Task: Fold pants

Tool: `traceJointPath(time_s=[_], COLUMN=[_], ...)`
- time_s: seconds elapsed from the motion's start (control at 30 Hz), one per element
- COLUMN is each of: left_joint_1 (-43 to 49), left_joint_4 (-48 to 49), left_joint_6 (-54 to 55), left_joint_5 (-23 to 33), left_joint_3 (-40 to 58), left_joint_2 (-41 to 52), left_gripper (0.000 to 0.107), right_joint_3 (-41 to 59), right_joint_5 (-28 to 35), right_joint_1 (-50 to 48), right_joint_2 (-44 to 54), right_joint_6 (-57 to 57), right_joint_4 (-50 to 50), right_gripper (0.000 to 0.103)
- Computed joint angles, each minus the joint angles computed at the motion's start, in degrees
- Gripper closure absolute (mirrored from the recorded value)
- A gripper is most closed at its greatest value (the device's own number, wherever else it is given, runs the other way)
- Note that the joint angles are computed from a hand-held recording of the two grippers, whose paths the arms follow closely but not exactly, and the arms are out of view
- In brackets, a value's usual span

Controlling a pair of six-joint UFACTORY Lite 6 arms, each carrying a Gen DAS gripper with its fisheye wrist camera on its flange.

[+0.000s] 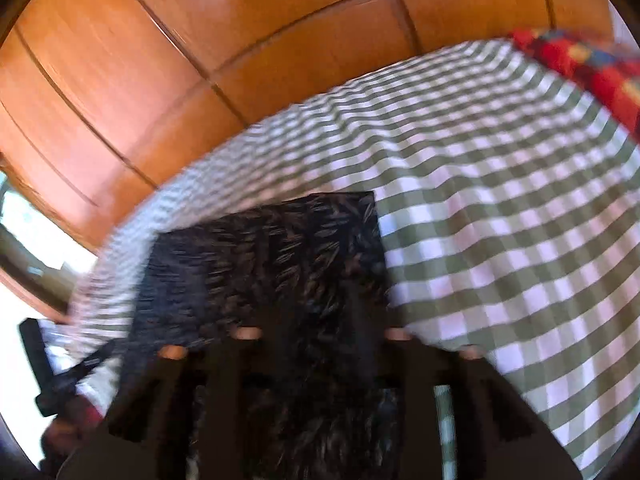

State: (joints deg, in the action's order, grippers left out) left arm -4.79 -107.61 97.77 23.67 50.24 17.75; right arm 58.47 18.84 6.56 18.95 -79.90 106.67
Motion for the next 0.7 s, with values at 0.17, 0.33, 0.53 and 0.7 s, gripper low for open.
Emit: traceJointPath(time_s=[0.17,0.33,0.53,0.7], left_joint_1=[1.4,2.3,1.8,-1.9], left_joint_4=[8.4,14.0,14.1,12.1], left_joint_6=[-9.6,-15.9,-16.5,-13.9], left_joint_5=[5.2,10.8,14.2,13.3], left_joint_3=[6.5,12.0,16.1,18.3], left_joint_2=[7.1,13.1,17.9,19.6], left_gripper=[0.038,0.038,0.038,0.071], right_joint_3=[-4.2,-3.0,1.2,4.2], right_joint_5=[9.0,19.0,21.2,18.6], right_joint_1=[-6.5,-10.8,-10.7,-8.7], right_joint_2=[-0.6,5.5,10.1,12.2], right_joint_6=[1.0,0.4,1.3,1.3], right_joint_4=[-2.8,-4.1,-7.6,-8.6], right_gripper=[0.05,0.051,0.05,0.059])
